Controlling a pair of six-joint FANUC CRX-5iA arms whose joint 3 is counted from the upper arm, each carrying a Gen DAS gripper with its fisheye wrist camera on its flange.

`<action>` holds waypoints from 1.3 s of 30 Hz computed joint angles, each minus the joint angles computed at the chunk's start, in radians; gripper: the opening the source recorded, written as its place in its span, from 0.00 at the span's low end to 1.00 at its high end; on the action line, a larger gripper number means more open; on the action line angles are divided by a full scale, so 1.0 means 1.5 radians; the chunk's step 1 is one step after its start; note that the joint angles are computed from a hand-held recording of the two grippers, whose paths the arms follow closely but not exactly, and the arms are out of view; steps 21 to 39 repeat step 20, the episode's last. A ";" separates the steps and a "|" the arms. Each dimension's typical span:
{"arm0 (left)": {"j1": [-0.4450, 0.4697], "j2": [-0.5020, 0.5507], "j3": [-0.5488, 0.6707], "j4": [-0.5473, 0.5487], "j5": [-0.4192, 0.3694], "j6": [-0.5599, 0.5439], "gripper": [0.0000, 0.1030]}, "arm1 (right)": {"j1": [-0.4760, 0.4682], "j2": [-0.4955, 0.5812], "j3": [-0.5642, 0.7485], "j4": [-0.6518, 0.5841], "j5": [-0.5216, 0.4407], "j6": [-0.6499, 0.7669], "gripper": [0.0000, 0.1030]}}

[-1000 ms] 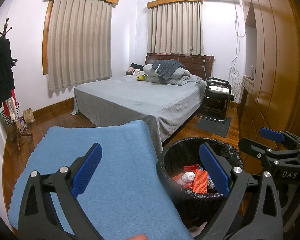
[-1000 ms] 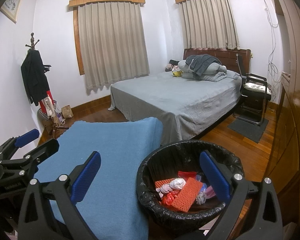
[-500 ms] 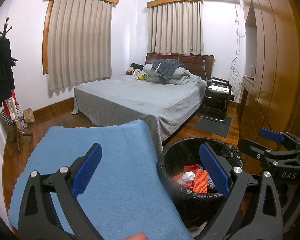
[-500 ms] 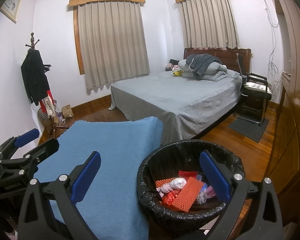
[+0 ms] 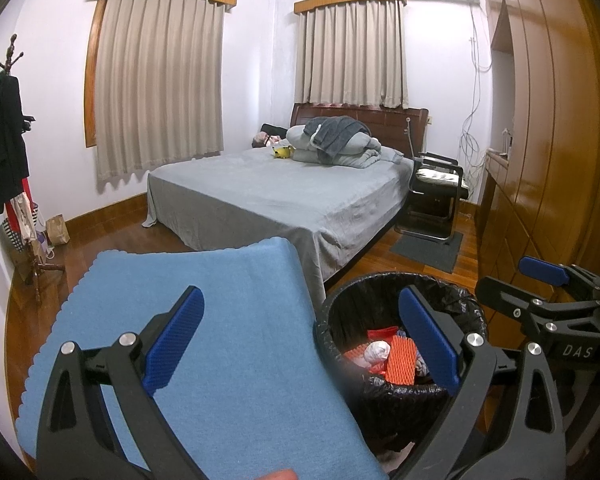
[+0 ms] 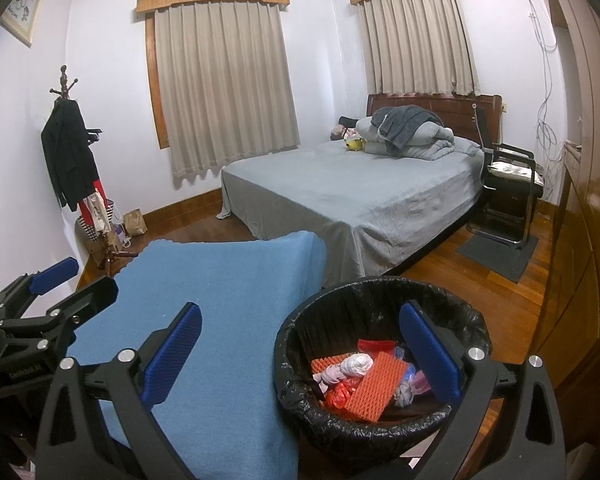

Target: Collect trash

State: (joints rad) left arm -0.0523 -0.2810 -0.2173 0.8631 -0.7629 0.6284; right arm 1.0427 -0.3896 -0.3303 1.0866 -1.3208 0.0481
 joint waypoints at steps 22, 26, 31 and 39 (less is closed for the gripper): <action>0.007 -0.003 0.001 -0.003 -0.009 0.003 0.92 | 0.002 0.001 0.002 -0.003 -0.002 -0.001 0.95; 0.007 -0.003 0.001 -0.003 -0.009 0.003 0.92 | 0.002 0.001 0.002 -0.003 -0.002 -0.001 0.95; 0.007 -0.003 0.001 -0.003 -0.009 0.003 0.92 | 0.002 0.001 0.002 -0.003 -0.002 -0.001 0.95; 0.007 -0.003 0.001 -0.003 -0.009 0.003 0.92 | 0.002 0.001 0.002 -0.003 -0.002 -0.001 0.95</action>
